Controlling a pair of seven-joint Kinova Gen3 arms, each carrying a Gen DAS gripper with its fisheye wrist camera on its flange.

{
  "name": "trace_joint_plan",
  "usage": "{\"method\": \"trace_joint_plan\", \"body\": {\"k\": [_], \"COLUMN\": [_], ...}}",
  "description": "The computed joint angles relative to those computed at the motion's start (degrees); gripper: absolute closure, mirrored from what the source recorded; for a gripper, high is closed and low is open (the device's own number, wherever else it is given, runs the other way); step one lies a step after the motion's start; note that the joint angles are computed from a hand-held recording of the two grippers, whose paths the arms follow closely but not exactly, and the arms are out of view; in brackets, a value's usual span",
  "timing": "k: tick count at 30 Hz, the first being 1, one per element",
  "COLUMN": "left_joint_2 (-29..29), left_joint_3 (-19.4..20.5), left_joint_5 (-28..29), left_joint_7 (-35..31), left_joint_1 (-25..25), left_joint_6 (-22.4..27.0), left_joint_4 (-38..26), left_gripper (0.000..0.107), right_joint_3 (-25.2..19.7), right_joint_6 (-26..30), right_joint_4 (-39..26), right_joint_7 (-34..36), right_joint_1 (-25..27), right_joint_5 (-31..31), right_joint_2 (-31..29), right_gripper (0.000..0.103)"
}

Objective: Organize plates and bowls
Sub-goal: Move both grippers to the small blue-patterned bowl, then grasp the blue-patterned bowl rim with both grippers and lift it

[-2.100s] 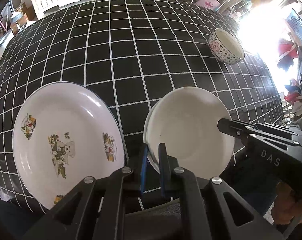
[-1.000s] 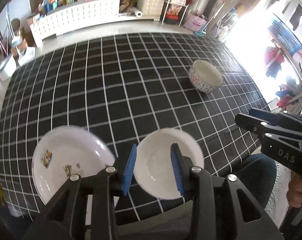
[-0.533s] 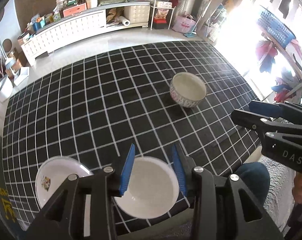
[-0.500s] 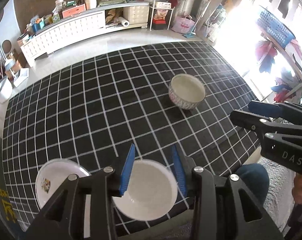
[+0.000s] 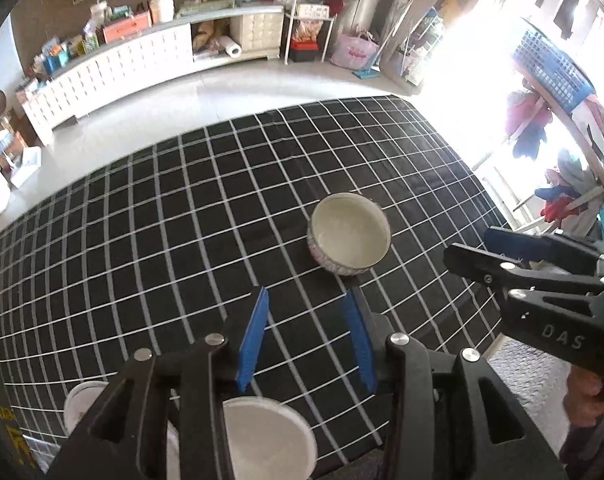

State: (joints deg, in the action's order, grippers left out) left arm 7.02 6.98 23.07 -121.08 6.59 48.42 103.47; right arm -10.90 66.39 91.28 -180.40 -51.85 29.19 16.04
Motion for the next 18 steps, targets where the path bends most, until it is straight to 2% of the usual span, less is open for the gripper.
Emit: {"method": "trace_joint_plan", "body": {"k": [8,18], "left_joint_2": [9.26,17.40], "left_joint_3": [1.16,2.48], "left_joint_5": [-6.41,-10.23], "left_joint_7": [11.53,17.02], "left_joint_1": [5.49,7.64], "left_joint_6": [1.79,1.08], "left_joint_4": [-8.53,-13.39], "left_gripper": [0.067,0.067], "right_joint_3": [1.20,2.24], "right_joint_6": [-7.09,-14.93], "right_joint_4": [4.65,7.71], "right_joint_7": [5.00,13.73], "right_joint_1": [7.73,14.45], "right_joint_5": [-6.47,-13.11], "right_joint_2": [-1.89,-0.13], "right_gripper": [0.046,0.046]}}
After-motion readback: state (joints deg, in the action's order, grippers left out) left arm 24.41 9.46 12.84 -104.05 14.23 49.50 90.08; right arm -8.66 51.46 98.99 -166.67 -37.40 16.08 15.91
